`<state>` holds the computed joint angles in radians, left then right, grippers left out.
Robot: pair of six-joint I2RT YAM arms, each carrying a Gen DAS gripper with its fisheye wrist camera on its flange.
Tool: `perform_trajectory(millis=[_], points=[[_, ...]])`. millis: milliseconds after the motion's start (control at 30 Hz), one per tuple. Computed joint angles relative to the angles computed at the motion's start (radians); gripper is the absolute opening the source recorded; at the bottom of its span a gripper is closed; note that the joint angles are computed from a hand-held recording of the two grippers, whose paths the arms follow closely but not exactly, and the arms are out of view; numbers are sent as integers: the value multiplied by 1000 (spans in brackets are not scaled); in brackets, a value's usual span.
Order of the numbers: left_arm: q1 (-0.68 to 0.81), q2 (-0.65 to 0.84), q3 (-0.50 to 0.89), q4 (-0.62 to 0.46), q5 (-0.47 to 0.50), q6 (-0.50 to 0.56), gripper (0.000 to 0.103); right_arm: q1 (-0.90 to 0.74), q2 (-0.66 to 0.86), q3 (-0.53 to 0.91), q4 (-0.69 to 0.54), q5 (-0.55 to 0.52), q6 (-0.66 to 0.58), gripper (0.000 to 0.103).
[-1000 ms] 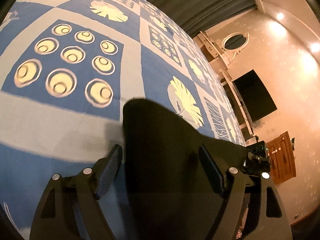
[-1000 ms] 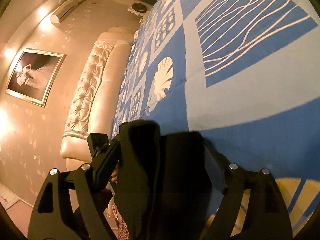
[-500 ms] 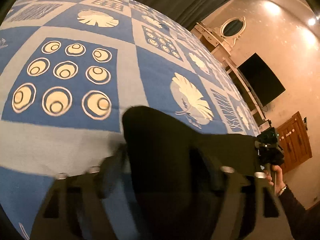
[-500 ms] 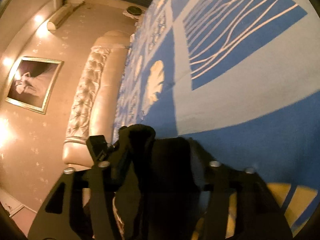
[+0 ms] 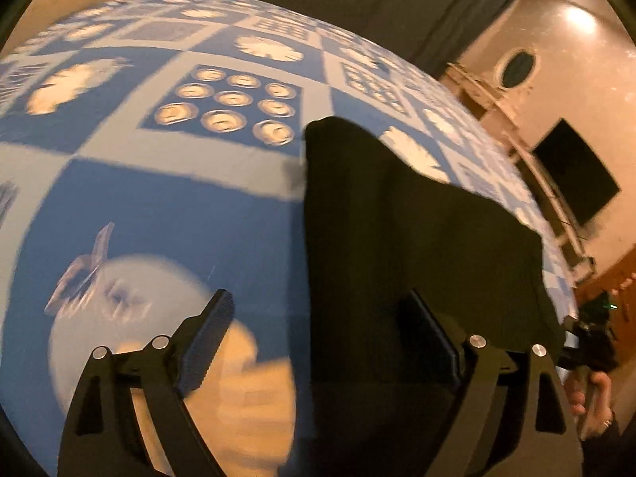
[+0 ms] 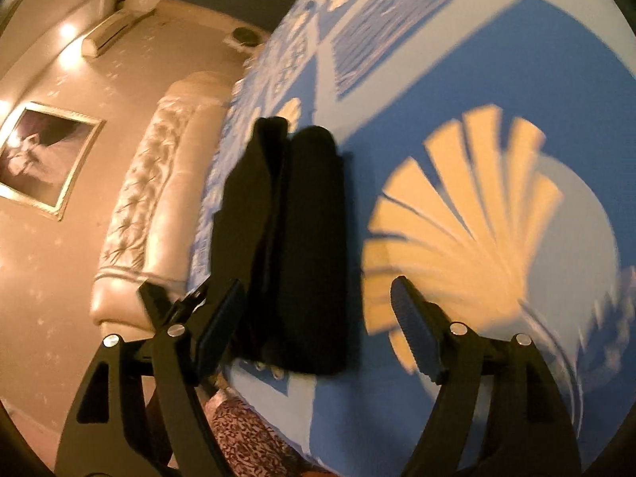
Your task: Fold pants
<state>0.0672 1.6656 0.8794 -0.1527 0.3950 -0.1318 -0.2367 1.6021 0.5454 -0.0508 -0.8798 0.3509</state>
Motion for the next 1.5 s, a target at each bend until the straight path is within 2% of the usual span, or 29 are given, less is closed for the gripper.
perform_trajectory(millis=[100, 200, 233, 300, 400, 500, 600, 733, 767, 867, 967, 1267, 1500], points=[[-18, -137, -91, -26, -94, -63, 87, 30, -136, -60, -84, 105, 10, 82], [-59, -303, -177, -75, -221, -109, 87, 124, -291, -92, -189, 280, 16, 84], [-74, -345, -197, -92, -250, -108, 87, 183, -351, -99, -229, 365, 33, 84], [-135, -444, -233, -149, -358, -96, 87, 262, -432, -116, -271, 460, 61, 84], [-210, -573, -275, -222, -447, -109, 87, 399, -526, -121, -331, 591, 108, 84], [-286, -662, -280, -311, -513, -165, 87, 581, -627, -124, -398, 755, 177, 86], [-339, -717, -280, -371, -522, -197, 87, 759, -684, -120, -441, 904, 246, 89], [-451, -775, -308, -382, -622, -227, 87, 920, -693, -95, -480, 1057, 292, 90], [-475, -771, -311, -376, -647, -237, 87, 932, -685, -86, -480, 1072, 294, 90], [-504, -761, -310, -378, -643, -263, 87, 954, -689, -73, -482, 1118, 291, 90], [-537, -735, -312, -369, -672, -285, 87, 921, -682, -75, -454, 1123, 264, 90], [-545, -693, -309, -350, -673, -295, 87, 833, -615, -96, -371, 1048, 211, 90], [-500, -702, -302, -350, -636, -290, 87, 844, -618, -93, -369, 1059, 209, 90]])
